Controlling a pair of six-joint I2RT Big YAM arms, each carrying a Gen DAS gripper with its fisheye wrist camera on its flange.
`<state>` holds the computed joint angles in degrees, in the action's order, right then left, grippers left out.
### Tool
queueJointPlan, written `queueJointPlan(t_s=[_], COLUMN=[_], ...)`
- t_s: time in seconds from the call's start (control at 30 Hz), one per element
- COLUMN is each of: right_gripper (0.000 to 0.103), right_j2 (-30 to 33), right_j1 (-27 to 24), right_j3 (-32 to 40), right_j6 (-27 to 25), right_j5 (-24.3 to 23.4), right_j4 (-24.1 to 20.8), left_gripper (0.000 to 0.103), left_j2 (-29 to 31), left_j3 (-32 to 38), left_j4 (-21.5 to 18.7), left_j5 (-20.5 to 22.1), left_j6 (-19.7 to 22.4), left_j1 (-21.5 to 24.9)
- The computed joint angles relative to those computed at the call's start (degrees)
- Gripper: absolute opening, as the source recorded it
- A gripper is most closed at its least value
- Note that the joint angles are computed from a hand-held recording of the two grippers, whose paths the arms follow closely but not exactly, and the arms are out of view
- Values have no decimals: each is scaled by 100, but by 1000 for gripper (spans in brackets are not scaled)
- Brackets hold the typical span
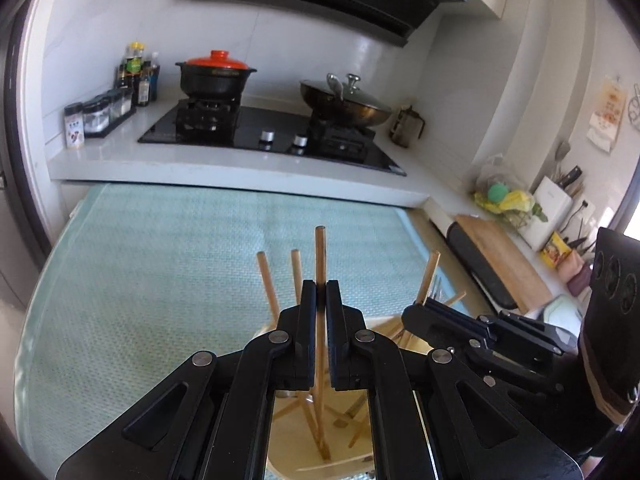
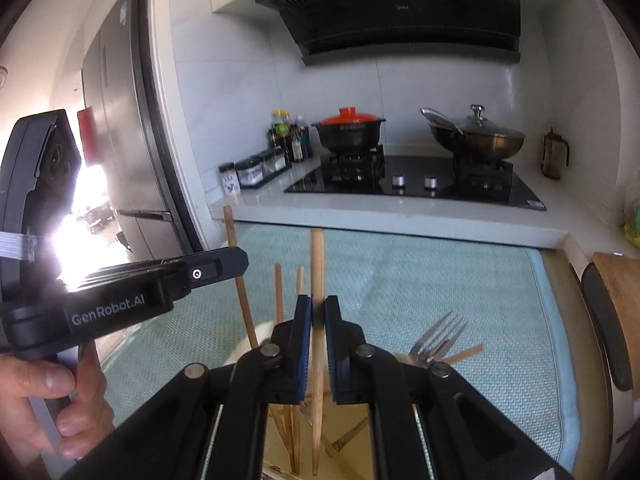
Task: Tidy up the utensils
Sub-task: 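Open both tools to drop the chopsticks into the holder, then withdraw both tools back over the last pair of chopsticks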
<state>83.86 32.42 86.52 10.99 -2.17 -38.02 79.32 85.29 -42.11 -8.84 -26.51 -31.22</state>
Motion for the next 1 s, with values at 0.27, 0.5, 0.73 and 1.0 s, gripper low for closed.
queueJointPlan(t_s=[0.27, 0.5, 0.73, 1.0], right_gripper=[42, 47, 49, 49], right_j2=[-35, -865, -2025, -3283], right_j1=[-29, 251, 914, 1981], right_j3=[107, -85, -1054, -2578], right_j6=[294, 40, 104, 1127], right_j5=[227, 729, 1237, 2135], right_j4=[-481, -569, -1015, -1386], left_gripper=[61, 80, 86, 86], left_j2=[-299, -1186, -1956, -2120], left_j3=[-104, -461, -1494, -2438], left_j4=[-117, -713, -1409, -1537], left_j5=[-577, -1242, -1750, -1703], left_j6=[48, 252, -660, -2162], left_j1=[-184, -752, -1873, -2930])
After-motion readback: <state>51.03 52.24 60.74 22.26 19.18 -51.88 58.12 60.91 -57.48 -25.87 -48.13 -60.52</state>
